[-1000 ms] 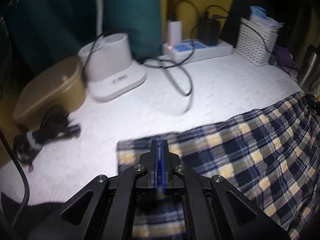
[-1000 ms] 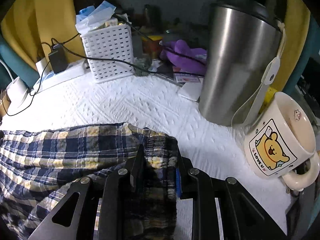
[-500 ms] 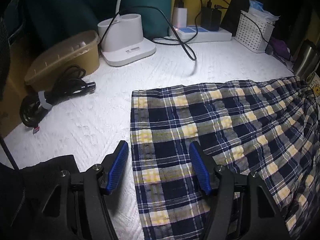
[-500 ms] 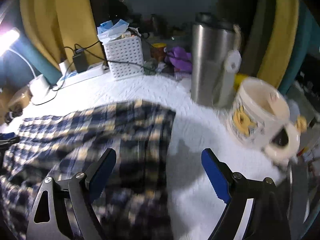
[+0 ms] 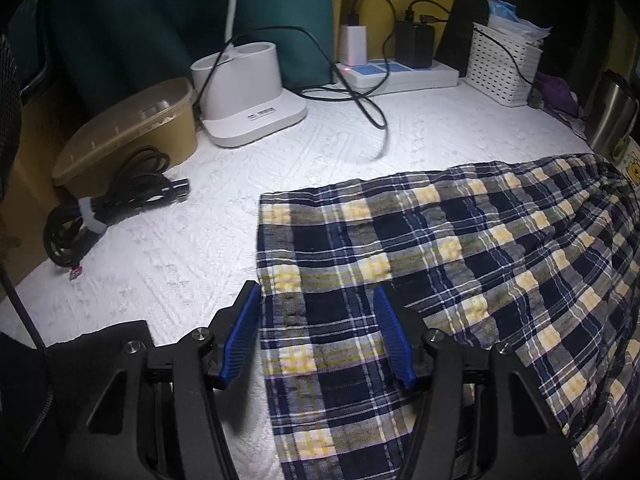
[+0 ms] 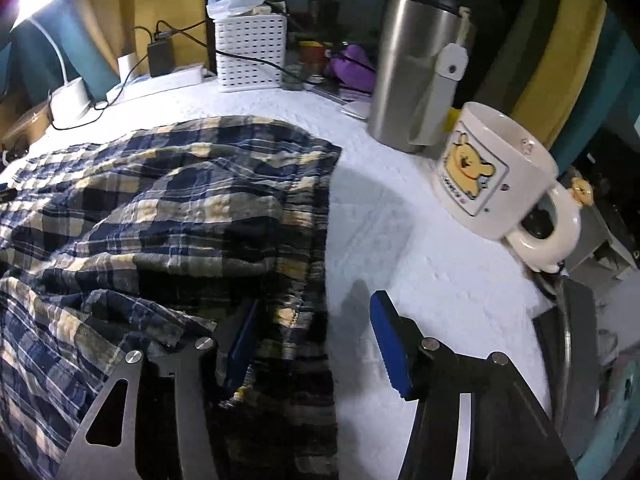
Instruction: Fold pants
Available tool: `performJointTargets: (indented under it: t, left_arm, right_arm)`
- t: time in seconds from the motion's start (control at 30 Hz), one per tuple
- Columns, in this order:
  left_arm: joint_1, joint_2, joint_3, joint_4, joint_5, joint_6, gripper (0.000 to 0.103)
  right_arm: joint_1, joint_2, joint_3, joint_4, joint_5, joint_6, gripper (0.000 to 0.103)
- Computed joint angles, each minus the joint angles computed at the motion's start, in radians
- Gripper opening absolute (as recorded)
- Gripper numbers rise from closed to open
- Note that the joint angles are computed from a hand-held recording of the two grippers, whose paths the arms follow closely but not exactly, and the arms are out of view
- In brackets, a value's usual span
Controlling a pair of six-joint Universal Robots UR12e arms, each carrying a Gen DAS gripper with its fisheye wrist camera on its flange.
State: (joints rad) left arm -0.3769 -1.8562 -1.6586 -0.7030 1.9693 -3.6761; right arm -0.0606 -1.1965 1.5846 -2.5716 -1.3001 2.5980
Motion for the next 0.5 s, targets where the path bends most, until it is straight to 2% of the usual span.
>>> performJointTargets:
  t: [0.07,0.27,0.3,0.4,0.5]
  left_arm:
    - [-0.004,0.003,0.004,-0.013,0.025,-0.028,0.058]
    - [-0.032,0.040,-0.020,0.047,0.095,-0.052,0.058]
    - [-0.039,0.045,-0.023,0.052,0.101,-0.053,0.058]
    - [-0.062,0.061,-0.035,0.074,0.122,-0.047,0.058]
    - [-0.087,0.077,-0.047,0.088,0.128,-0.048,0.059]
  right_arm:
    - [-0.009,-0.008,0.008,-0.012,-0.007,0.006,0.056]
    - [-0.039,-0.047,0.051,-0.077,-0.013,0.038,0.060]
    - [-0.044,-0.056,0.062,-0.091,-0.009,0.041,0.062]
    - [-0.064,-0.088,0.102,-0.125,0.022,0.039,0.081]
    - [-0.077,-0.120,0.143,-0.147,0.051,0.021,0.085]
